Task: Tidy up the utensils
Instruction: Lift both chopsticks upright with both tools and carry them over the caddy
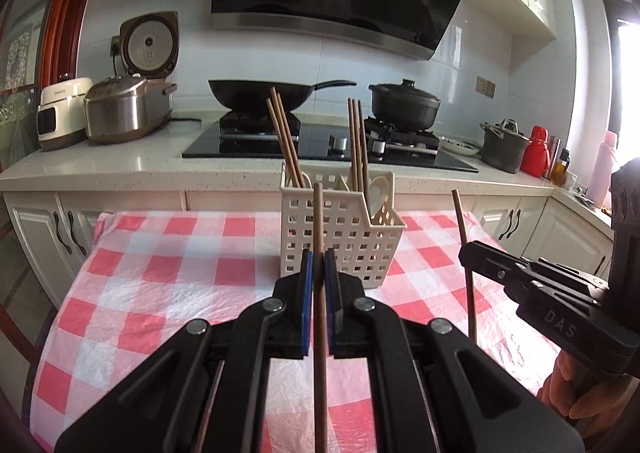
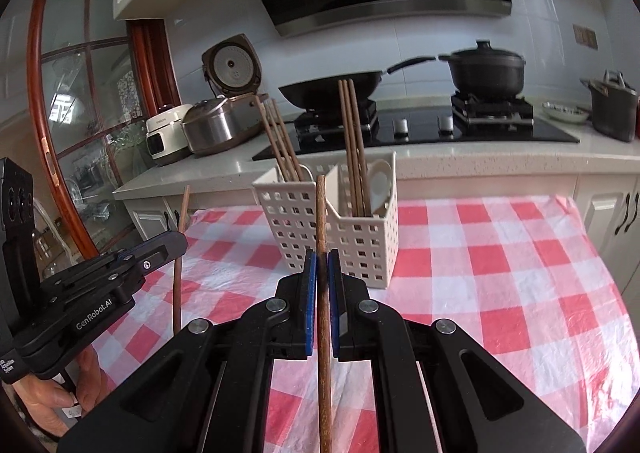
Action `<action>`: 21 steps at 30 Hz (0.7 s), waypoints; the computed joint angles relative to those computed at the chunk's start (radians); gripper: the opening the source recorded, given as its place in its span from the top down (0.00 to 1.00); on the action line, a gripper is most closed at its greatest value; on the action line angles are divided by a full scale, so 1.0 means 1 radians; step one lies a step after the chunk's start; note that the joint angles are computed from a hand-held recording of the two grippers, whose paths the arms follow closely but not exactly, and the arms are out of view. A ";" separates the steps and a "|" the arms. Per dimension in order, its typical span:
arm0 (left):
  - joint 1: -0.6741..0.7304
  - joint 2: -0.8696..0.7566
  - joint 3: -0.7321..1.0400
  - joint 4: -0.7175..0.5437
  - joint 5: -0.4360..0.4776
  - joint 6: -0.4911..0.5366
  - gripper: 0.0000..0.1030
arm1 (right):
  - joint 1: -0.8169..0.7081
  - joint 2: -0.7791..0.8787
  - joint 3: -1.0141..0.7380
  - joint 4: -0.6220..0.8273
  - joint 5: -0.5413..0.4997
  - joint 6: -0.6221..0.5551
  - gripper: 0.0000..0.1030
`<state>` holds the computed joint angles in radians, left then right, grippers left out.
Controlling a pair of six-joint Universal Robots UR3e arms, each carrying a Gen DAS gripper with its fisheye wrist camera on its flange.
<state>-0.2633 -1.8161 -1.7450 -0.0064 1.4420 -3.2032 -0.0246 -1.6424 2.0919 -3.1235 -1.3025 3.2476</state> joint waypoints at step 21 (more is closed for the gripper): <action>-0.021 0.128 -0.160 0.188 0.049 0.031 0.95 | 0.104 -0.068 0.043 -0.138 -0.142 -0.009 0.94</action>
